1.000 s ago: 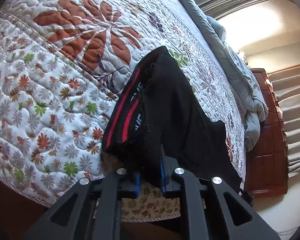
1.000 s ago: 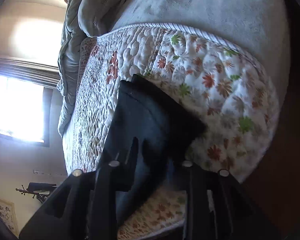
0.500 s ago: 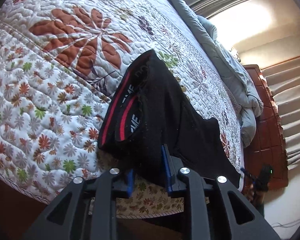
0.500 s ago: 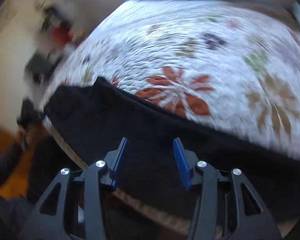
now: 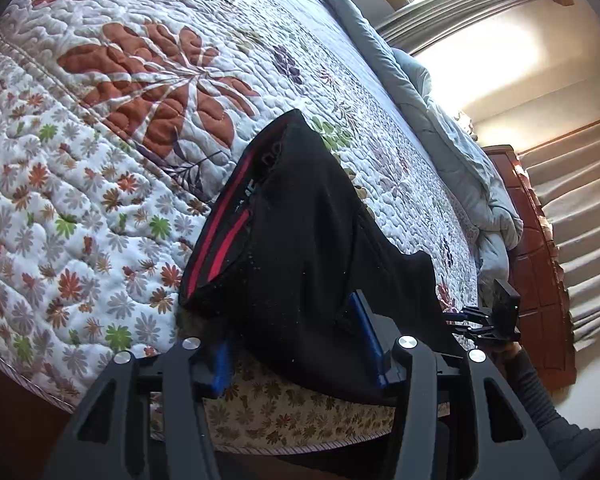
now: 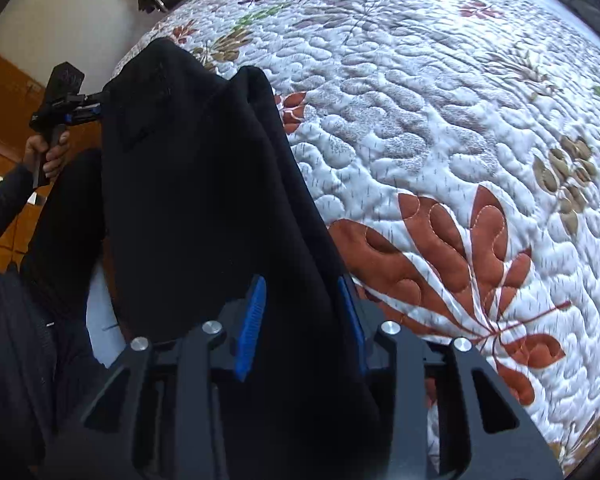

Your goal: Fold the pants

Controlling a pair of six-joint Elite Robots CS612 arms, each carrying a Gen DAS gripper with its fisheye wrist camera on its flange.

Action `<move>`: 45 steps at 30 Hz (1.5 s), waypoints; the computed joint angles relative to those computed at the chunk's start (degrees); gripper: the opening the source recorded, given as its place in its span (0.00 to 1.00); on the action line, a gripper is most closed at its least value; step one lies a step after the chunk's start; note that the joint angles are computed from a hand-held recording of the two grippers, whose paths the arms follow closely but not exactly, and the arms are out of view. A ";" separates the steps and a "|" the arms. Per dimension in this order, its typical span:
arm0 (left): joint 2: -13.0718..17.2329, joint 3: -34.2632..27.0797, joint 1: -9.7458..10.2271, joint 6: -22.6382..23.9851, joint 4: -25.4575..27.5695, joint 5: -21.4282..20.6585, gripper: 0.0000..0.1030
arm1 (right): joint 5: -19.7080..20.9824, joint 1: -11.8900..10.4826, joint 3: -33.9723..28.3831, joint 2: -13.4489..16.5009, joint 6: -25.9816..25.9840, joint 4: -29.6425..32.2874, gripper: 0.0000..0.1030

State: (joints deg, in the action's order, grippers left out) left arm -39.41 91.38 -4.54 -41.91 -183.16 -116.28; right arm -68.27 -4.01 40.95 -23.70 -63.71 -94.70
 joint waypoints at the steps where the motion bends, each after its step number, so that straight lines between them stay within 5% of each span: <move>1: 0.09 -0.01 0.02 -0.26 -0.28 -0.01 0.50 | -0.22 0.06 -1.10 0.53 -0.42 1.31 0.27; 9: 0.23 0.03 0.08 -0.37 -0.67 0.26 0.49 | -1.67 -0.02 -3.68 1.14 -1.68 4.59 0.03; 13: 0.08 0.52 0.12 -1.76 -2.98 2.06 0.23 | -0.67 -0.31 -4.02 0.76 -1.65 4.13 0.03; 19: 0.64 0.06 0.31 -2.30 -1.51 1.67 0.23 | -2.43 0.00 -6.48 2.60 0.60 5.98 0.12; 24: 0.62 -0.37 0.34 -0.61 0.17 1.53 0.23 | 1.48 -2.67 -10.57 3.02 3.23 10.42 0.19; 30: 1.18 -1.15 0.16 -1.32 0.77 1.31 0.32 | -10.29 -5.58 -4.88 -0.58 7.09 4.75 0.28; 32: 1.12 -1.44 -0.15 0.05 1.59 1.51 0.43 | -11.97 -6.16 -2.23 -1.77 7.63 3.13 0.30; 38: 0.96 -1.68 -0.53 1.16 2.22 2.51 0.47 | -17.23 -6.28 3.73 -3.71 5.21 -4.11 0.30; 40: 1.01 -1.69 -0.57 0.70 2.08 2.71 0.47 | -19.11 -6.08 3.97 -3.58 3.99 -4.29 0.25; 42: 0.97 -1.73 -0.67 0.85 2.29 3.16 0.47 | -19.96 -5.92 3.79 -3.41 3.37 -4.81 0.08; 45: 1.07 -1.68 -0.54 0.96 2.28 3.06 0.47 | -19.27 -6.25 2.16 -2.86 2.70 -4.13 0.03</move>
State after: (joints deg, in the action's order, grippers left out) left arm -38.34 89.70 -5.07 -40.95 -180.88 -113.22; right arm -87.53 -10.26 43.11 -26.56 -61.01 -98.84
